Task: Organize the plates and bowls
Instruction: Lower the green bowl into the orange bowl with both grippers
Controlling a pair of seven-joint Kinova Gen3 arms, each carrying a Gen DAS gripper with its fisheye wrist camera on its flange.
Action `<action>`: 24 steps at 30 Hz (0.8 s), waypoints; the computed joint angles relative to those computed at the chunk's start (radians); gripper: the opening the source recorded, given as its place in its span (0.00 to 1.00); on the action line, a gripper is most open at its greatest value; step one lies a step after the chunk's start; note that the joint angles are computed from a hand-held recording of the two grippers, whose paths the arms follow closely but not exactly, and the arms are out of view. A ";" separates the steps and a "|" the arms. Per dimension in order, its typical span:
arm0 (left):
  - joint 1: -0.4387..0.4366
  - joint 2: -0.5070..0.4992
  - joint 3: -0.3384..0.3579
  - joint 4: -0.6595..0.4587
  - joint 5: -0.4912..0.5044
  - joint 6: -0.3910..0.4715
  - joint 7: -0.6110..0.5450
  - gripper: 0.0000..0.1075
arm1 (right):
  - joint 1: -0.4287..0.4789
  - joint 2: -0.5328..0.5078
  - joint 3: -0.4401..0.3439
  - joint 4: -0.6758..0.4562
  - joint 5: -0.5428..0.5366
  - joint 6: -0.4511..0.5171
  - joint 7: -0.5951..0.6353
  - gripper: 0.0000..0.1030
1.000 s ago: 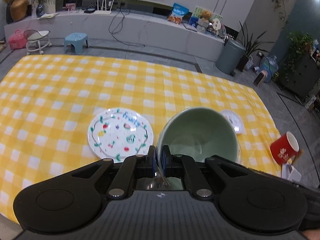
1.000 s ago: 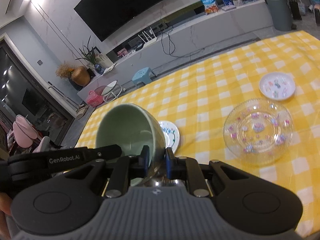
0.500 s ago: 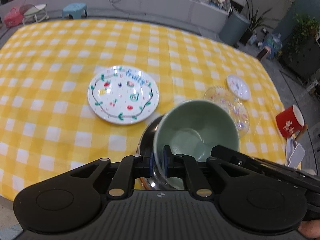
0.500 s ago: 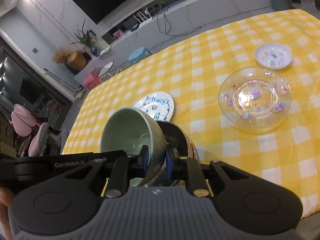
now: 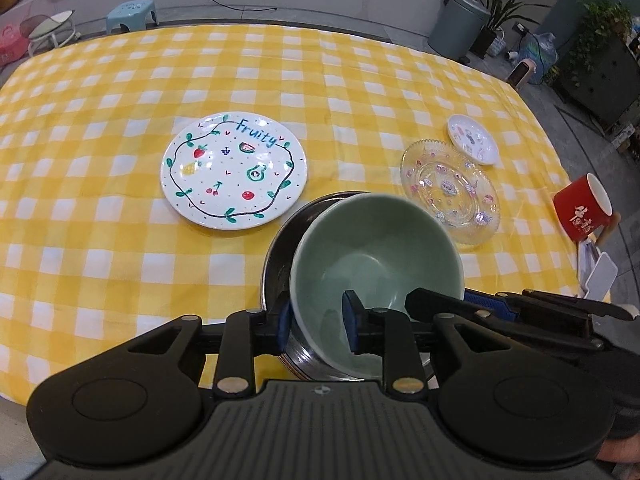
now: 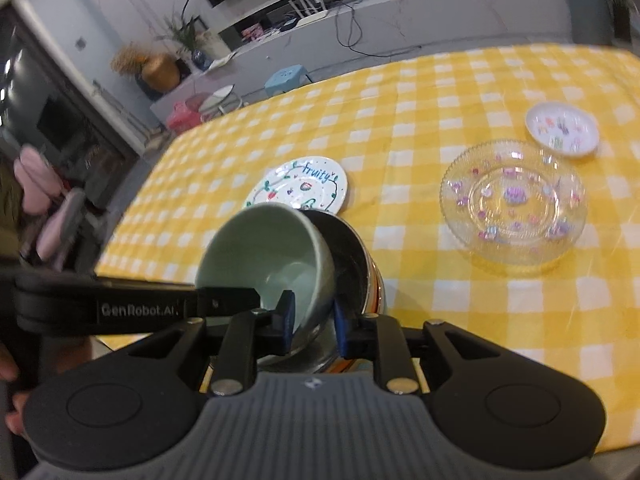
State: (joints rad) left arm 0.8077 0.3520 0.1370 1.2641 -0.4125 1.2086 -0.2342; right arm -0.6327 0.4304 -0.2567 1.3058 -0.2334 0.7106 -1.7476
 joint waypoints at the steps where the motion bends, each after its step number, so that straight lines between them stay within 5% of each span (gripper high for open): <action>1: 0.004 0.004 -0.001 -0.007 -0.006 0.009 0.000 0.32 | -0.013 -0.002 0.007 0.002 0.017 -0.005 -0.003 0.20; 11: 0.049 0.026 -0.010 -0.048 -0.074 0.064 0.015 0.39 | -0.053 -0.001 0.025 0.004 0.093 -0.020 -0.013 0.18; 17: 0.132 0.129 -0.041 -0.207 -0.156 0.246 -0.024 0.39 | -0.061 0.001 0.026 0.005 0.109 -0.024 -0.015 0.18; 24: 0.197 0.180 -0.080 -0.298 -0.211 0.353 -0.081 0.45 | -0.055 0.004 0.019 0.001 0.105 -0.021 -0.008 0.16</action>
State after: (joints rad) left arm 1.0046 0.5322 0.0565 0.9658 -0.6240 1.5616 -0.3154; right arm -0.6875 0.4348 -0.2380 1.3066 -0.1285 0.6899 -1.7555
